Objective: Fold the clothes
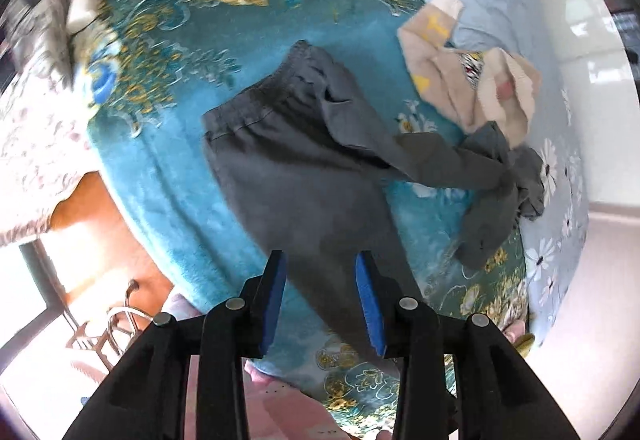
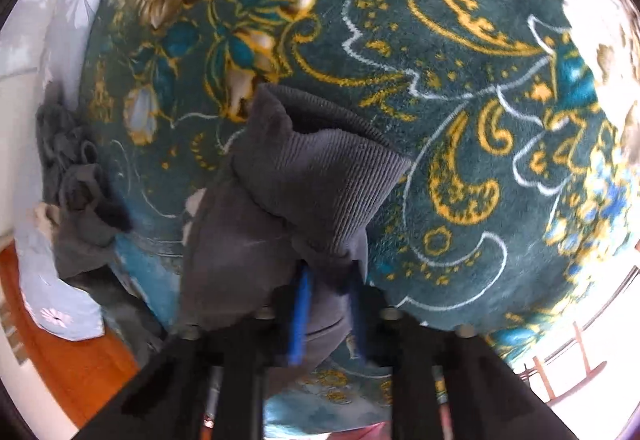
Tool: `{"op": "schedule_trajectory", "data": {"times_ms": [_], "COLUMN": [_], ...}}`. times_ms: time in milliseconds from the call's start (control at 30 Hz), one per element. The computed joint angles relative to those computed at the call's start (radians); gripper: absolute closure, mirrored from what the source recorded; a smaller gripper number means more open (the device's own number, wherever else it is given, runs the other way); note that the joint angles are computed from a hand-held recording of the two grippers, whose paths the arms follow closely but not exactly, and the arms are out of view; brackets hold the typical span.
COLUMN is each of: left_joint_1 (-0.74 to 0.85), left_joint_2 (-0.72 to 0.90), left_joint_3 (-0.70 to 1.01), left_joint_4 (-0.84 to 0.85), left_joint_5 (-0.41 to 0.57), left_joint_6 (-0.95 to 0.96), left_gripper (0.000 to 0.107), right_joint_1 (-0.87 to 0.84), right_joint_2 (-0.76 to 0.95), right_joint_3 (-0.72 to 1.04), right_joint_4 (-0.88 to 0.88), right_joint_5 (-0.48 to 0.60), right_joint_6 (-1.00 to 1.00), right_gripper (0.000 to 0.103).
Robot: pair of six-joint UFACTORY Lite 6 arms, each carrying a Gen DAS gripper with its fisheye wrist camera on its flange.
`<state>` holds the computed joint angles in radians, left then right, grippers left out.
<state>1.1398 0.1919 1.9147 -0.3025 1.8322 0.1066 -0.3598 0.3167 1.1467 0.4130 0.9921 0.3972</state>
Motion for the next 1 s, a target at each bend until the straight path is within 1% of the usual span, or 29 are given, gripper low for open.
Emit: {"op": "schedule_trajectory", "data": {"times_ms": [100, 233, 300, 333, 367, 433, 500, 567, 633, 700, 800, 833, 867, 933, 967, 1000], "left_joint_1": [0.051, 0.075, 0.085, 0.093, 0.1, 0.125, 0.148, 0.153, 0.148, 0.12, 0.057, 0.036, 0.014, -0.028, -0.05, -0.07], "left_joint_2": [0.014, -0.015, -0.015, -0.003, 0.01, 0.047, 0.09, 0.13, 0.163, 0.2, 0.268, 0.295, 0.335, 0.427, 0.484, 0.539], "left_joint_3": [0.037, -0.014, -0.025, -0.013, 0.001, 0.029, 0.05, 0.049, 0.046, 0.036, 0.043, 0.055, 0.084, 0.161, 0.214, 0.27], "left_joint_4": [0.01, 0.038, 0.054, 0.06, 0.065, 0.072, 0.078, 0.076, 0.07, 0.061, 0.046, 0.037, 0.022, -0.013, -0.037, -0.057], "left_joint_5": [0.025, 0.016, 0.02, 0.023, 0.027, 0.025, 0.013, -0.003, -0.018, -0.044, -0.084, -0.096, -0.105, -0.121, -0.131, -0.137], "left_joint_6": [-0.017, -0.009, 0.006, 0.01, 0.013, 0.005, -0.017, -0.058, -0.096, -0.131, -0.19, -0.215, -0.246, -0.31, -0.348, -0.386], "left_gripper": [0.07, 0.07, 0.07, 0.07, 0.07, 0.07, 0.069, 0.064, 0.063, 0.062, 0.059, 0.058, 0.057, 0.056, 0.055, 0.055], "right_joint_1": [0.002, -0.045, -0.052, -0.046, -0.041, -0.021, 0.015, 0.061, 0.098, 0.099, 0.116, 0.127, 0.155, 0.214, 0.248, 0.264], "right_joint_2": [0.01, -0.006, 0.003, 0.007, 0.013, 0.015, 0.011, 0.028, 0.044, 0.048, 0.107, 0.135, 0.175, 0.273, 0.334, 0.412], "right_joint_3": [0.02, -0.005, -0.008, -0.001, 0.01, 0.041, 0.065, 0.145, 0.244, 0.314, 0.436, 0.482, 0.537, 0.651, 0.718, 0.822], "right_joint_4": [-0.027, -0.05, -0.053, -0.062, -0.062, -0.087, -0.127, -0.243, -0.378, -0.411, -0.3, -0.262, -0.234, -0.158, -0.114, -0.08], "right_joint_5": [0.005, 0.0, 0.014, 0.019, 0.019, 0.035, 0.039, 0.088, 0.147, 0.162, 0.154, 0.156, 0.164, 0.165, 0.163, 0.187], "right_joint_6": [-0.007, 0.014, -0.001, 0.002, 0.006, 0.051, 0.123, 0.248, 0.369, 0.404, 0.316, 0.285, 0.268, 0.237, 0.231, 0.226], "right_gripper": [0.094, 0.094, 0.094, 0.093, 0.09, 0.09, 0.084, 0.072, 0.064, 0.062, 0.056, 0.052, 0.048, 0.044, 0.044, 0.044]}}
